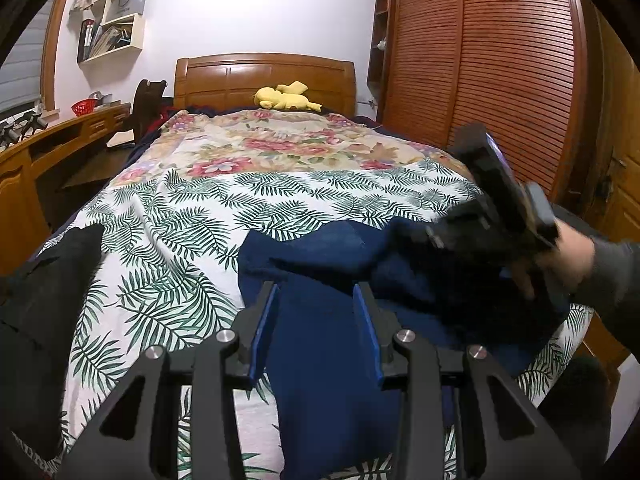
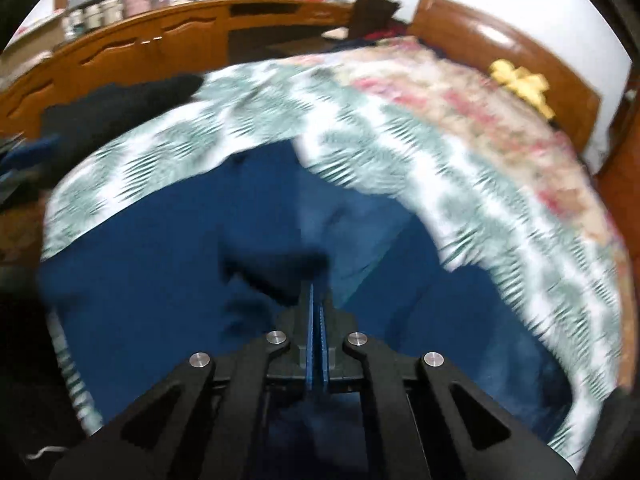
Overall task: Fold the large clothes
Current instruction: 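Open the right tool and withdraw it from the folded jacket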
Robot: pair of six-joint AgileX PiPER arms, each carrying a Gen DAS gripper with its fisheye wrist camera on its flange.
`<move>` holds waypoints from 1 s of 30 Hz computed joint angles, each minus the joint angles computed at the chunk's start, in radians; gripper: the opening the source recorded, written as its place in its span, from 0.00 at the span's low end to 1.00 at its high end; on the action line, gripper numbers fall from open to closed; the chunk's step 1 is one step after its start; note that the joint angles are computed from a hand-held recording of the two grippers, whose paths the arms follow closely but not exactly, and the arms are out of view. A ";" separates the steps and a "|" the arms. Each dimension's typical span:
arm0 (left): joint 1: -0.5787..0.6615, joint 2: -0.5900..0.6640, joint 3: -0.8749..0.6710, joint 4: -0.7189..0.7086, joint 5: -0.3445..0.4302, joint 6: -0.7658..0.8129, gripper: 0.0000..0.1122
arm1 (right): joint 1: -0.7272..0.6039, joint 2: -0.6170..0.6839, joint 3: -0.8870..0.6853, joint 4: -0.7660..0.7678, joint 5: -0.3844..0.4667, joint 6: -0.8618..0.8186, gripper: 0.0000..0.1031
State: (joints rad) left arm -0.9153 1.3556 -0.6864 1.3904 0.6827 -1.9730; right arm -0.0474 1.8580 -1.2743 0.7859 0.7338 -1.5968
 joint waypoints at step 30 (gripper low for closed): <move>-0.008 0.110 -0.104 0.004 -0.057 0.040 0.33 | -0.233 0.152 -0.359 -0.039 -0.017 0.132 0.35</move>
State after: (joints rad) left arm -0.9232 1.4657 -0.7899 1.3946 0.6255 -1.9331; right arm -0.2808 2.0098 -1.6328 0.7464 0.7167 -1.4650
